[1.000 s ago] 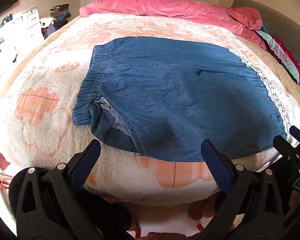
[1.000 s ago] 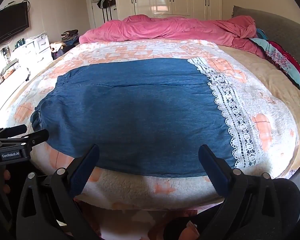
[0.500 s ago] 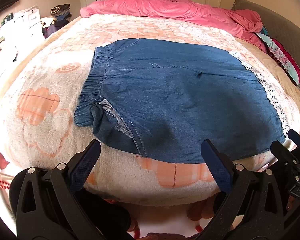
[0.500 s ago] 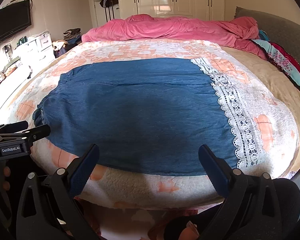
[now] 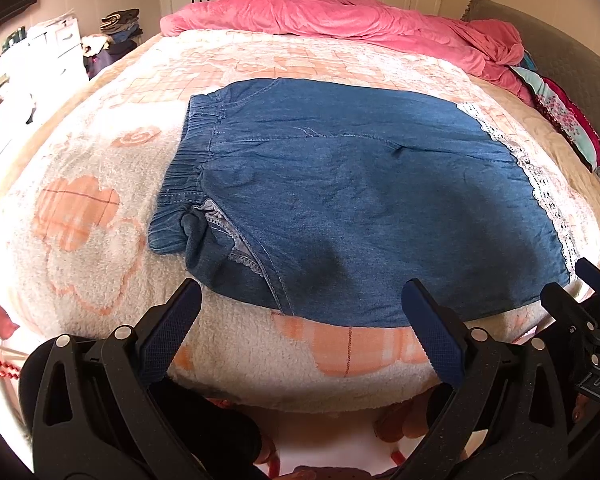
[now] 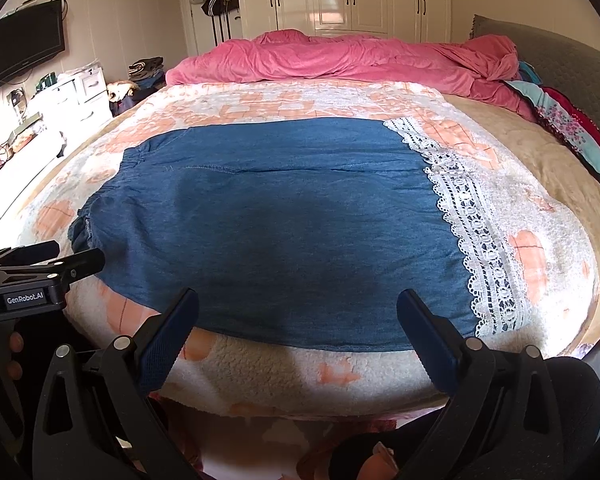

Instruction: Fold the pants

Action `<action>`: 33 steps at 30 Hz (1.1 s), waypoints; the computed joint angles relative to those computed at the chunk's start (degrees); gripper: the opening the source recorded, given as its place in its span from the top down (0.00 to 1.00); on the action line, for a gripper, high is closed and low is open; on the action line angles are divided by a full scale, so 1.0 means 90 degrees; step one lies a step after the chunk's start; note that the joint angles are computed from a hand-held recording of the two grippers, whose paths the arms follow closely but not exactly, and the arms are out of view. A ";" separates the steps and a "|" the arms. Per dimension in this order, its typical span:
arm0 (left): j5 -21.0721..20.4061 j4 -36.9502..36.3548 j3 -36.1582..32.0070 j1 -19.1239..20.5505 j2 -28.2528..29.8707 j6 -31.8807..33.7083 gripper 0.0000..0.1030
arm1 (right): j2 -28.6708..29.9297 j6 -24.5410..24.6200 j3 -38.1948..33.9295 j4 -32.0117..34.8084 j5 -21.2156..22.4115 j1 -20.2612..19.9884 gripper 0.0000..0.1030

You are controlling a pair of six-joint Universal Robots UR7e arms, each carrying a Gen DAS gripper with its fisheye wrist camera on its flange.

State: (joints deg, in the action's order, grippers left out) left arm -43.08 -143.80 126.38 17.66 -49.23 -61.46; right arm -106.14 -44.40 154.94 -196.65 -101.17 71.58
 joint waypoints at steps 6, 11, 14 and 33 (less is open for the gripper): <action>0.0004 0.0015 -0.0011 -0.0006 0.0004 -0.0006 0.09 | -0.0023 0.0009 -0.0001 0.0047 0.0022 0.0031 0.04; -0.0015 0.0012 -0.0019 -0.0009 -0.0005 -0.0006 0.09 | -0.0056 0.0022 -0.0008 0.0093 0.0012 0.0048 0.04; -0.0004 0.0039 -0.0009 -0.0022 -0.0048 -0.0004 0.09 | -0.0085 0.0033 -0.0017 0.0162 0.0001 0.0061 0.04; 0.0023 0.0013 0.0000 -0.0018 -0.0083 0.0022 0.09 | 0.0087 0.0102 -0.0005 0.0043 -0.0119 0.0210 0.04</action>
